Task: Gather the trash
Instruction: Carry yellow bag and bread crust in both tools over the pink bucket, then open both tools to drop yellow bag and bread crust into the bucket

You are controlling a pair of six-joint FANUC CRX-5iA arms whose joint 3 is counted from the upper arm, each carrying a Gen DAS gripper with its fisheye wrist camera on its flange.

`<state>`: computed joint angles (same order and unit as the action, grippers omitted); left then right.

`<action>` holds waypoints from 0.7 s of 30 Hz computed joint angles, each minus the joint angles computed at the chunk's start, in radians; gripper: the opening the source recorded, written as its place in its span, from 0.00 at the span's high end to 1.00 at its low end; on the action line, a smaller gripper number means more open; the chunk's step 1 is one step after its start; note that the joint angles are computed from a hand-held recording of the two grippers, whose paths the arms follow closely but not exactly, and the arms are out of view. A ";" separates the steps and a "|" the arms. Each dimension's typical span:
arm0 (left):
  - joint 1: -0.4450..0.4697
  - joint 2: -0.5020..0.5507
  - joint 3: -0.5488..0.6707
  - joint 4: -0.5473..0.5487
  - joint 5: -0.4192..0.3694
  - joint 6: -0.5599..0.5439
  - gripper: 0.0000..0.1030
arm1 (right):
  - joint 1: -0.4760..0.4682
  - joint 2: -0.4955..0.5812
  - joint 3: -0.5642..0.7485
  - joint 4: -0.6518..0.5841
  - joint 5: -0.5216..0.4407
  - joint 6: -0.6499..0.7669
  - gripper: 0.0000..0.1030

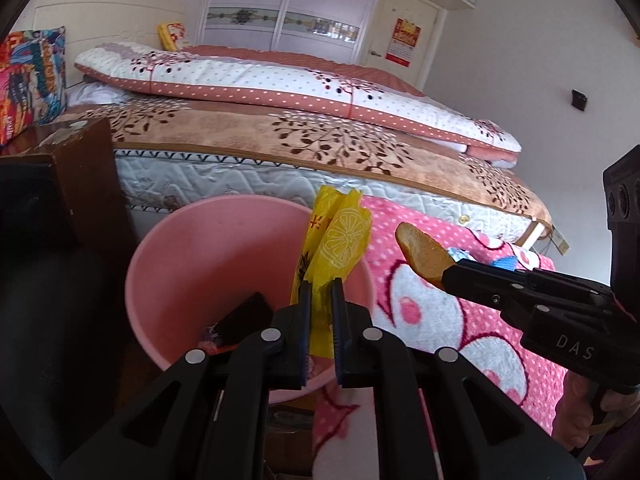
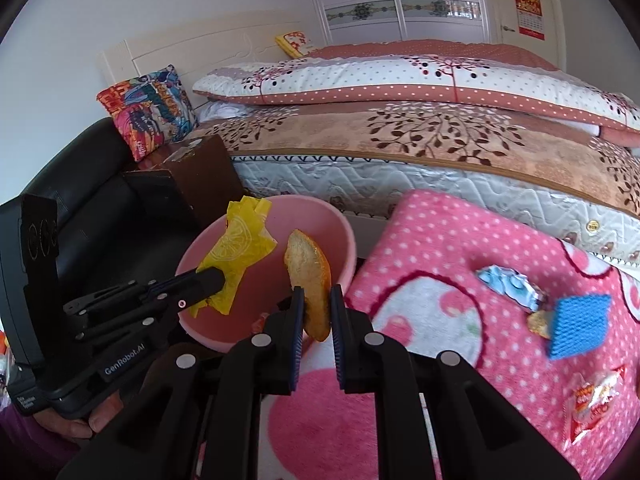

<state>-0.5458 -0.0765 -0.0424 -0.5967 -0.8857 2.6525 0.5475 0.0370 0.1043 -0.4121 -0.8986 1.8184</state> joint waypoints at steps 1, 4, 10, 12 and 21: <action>0.003 0.000 0.001 -0.001 -0.007 0.005 0.92 | 0.010 0.009 0.008 0.002 -0.004 -0.002 0.88; 0.010 -0.006 -0.007 -0.008 -0.030 0.027 0.92 | 0.031 0.025 0.021 0.011 -0.008 -0.007 0.88; 0.029 -0.009 -0.020 0.005 -0.049 0.042 0.92 | 0.062 0.060 0.042 0.033 -0.012 -0.018 0.88; 0.033 -0.010 -0.025 0.007 -0.054 0.049 0.92 | 0.068 0.070 0.048 0.037 -0.015 -0.023 0.88; 0.058 -0.012 -0.045 0.029 -0.054 0.048 0.92 | 0.081 0.102 0.061 0.048 -0.024 -0.031 0.88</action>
